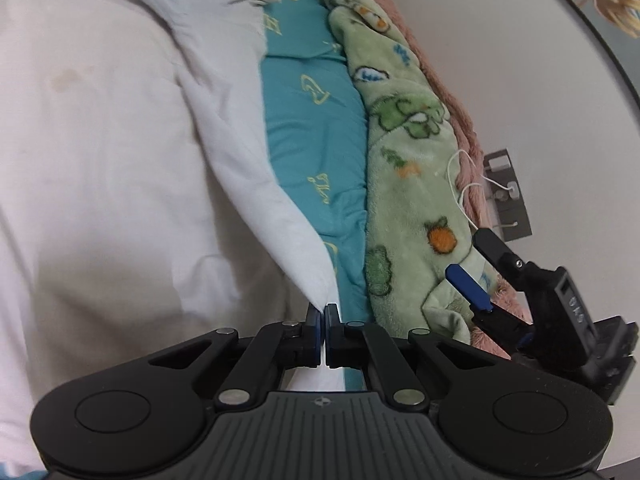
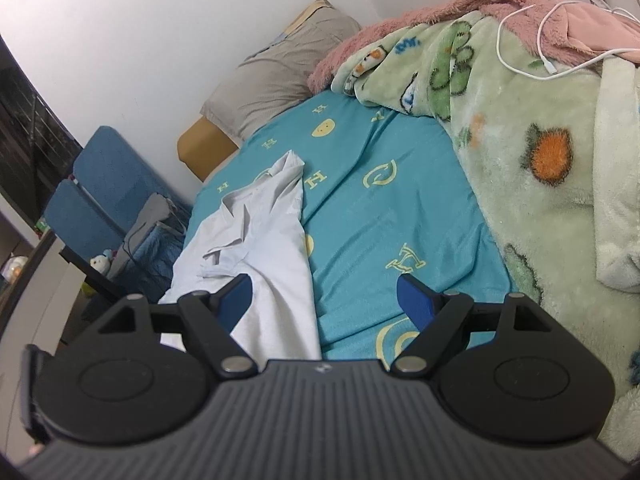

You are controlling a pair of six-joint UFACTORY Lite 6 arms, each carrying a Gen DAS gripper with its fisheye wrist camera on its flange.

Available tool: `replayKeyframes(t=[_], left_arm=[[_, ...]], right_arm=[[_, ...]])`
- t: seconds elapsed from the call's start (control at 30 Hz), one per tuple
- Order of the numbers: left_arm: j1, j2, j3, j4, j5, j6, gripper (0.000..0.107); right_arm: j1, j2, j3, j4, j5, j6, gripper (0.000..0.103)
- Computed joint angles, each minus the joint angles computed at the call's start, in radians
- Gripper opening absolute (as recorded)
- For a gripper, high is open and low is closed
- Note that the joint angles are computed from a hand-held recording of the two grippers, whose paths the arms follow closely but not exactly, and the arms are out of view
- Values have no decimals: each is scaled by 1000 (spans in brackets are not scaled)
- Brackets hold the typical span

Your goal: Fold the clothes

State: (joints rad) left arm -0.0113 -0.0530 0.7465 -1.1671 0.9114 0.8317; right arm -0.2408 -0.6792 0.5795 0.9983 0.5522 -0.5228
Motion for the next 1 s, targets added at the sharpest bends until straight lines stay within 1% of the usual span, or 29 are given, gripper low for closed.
replayKeyframes(t=[0.1, 0.17, 0.27, 0.33, 0.37, 0.4, 0.43, 0.47, 0.5, 0.53, 0.57, 0.63, 0.67, 0.73, 0.87, 0.93, 1.0], left_arm=[[112, -3, -5, 103, 27, -12, 2], [127, -2, -24, 177, -28, -26, 2], [105, 11, -50, 268, -131, -60, 2], [103, 27, -45, 277, -151, -60, 3], [104, 26, -38, 282, -154, -64, 6], [101, 21, -28, 291, -164, -73, 12], [97, 16, -16, 300, -176, -83, 15], [95, 15, 2, 316, -190, -90, 26], [94, 16, 22, 334, -204, -97, 40], [92, 17, 43, 353, -218, -103, 43], [78, 35, 78, 374, -251, -113, 46], [46, 81, 158, 426, -322, -141, 48], [24, 114, 203, 463, -375, -158, 51], [-23, 204, 309, 571, -493, -230, 55], [-135, 478, 589, 990, -723, -527, 59], [-148, 638, 778, 1199, -746, -678, 61], [-152, 806, 988, 1408, -728, -856, 61]], right_arm=[[45, 5, 7, -59, -30, 53, 81], [78, 9, 9, -97, -48, 89, 81], [142, 11, 16, -187, -84, 172, 81], [189, 8, 18, -271, -111, 252, 81], [219, 5, 18, -333, -132, 312, 81], [252, 3, 20, -402, -154, 382, 81], [285, 1, 22, -479, -174, 459, 81], [316, 2, 24, -546, -194, 531, 81], [346, 4, 26, -619, -212, 610, 81], [371, 14, 31, -668, -230, 668, 81], [395, 24, 37, -717, -247, 724, 81], [429, 59, 51, -761, -279, 782, 81], [453, 79, 60, -817, -296, 848, 81], [500, 137, 84, -1003, -333, 1042, 81], [560, 265, 131, -1420, -388, 1451, 81], [569, 339, 159, -1629, -401, 1646, 81], [576, 412, 189, -1838, -409, 1848, 81]])
